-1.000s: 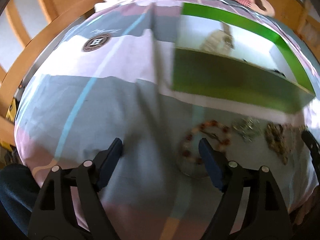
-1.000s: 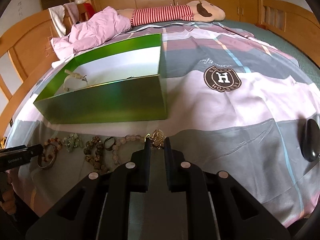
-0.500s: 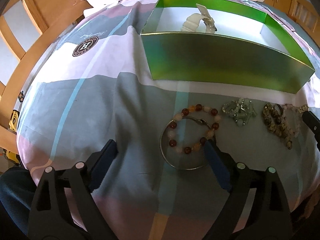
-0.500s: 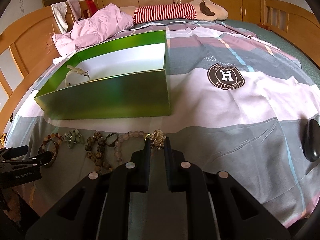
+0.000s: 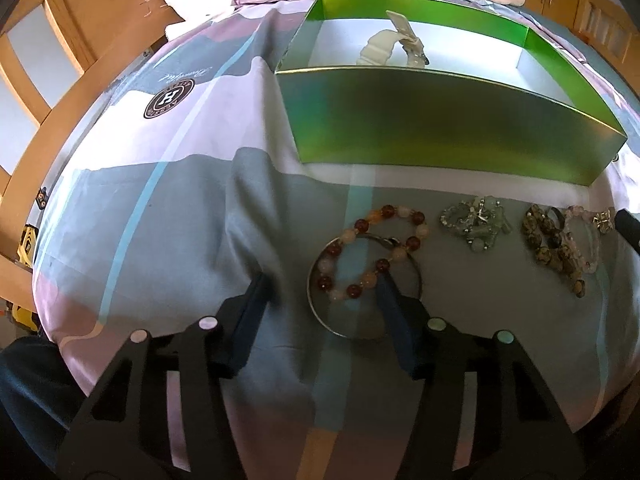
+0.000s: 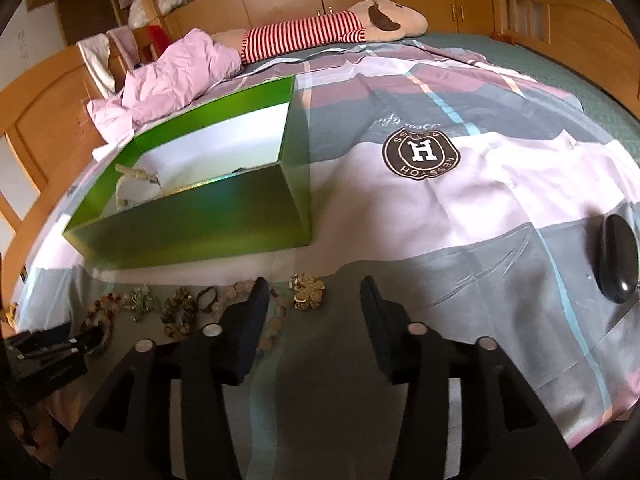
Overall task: Organize jewelry
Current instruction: 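Lower the left tool onto the red-and-white bead bracelet with silver bangle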
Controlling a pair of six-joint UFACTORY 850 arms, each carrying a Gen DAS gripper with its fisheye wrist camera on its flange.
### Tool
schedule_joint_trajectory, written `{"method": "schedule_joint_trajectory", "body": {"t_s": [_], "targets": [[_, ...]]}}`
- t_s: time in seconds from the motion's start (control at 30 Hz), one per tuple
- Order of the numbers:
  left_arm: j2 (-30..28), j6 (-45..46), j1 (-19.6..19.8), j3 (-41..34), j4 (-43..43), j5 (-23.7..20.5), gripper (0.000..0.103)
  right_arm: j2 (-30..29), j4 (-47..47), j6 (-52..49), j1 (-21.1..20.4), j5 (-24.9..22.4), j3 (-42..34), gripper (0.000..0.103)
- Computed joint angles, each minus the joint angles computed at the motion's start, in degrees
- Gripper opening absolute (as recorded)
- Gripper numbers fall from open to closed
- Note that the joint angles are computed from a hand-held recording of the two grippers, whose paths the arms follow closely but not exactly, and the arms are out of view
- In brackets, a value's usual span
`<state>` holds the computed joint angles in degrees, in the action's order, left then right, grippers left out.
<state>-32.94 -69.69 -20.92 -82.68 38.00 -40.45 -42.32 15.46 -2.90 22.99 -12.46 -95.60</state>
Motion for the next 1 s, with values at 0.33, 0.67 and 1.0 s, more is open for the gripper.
{"method": "schedule_joint_trajectory", "body": {"t_s": [0.33, 0.67, 1.0], "targets": [[2.0, -0.8, 2.5, 3.0, -0.9, 1.1, 0.075, -3.1, 2.8, -5.0, 0.2, -3.2, -4.0, 0.027], [5.9, -4.1, 5.4, 8.0, -2.9, 5.0, 0.083, -3.2, 5.7, -6.4, -0.2, -3.9, -4.2, 0.024], [3.9, 1.3, 5.1, 5.4, -6.4, 8.3, 0.084, -3.3, 2.8, -4.4, 0.1, -3.5, -4.3, 0.024]]}}
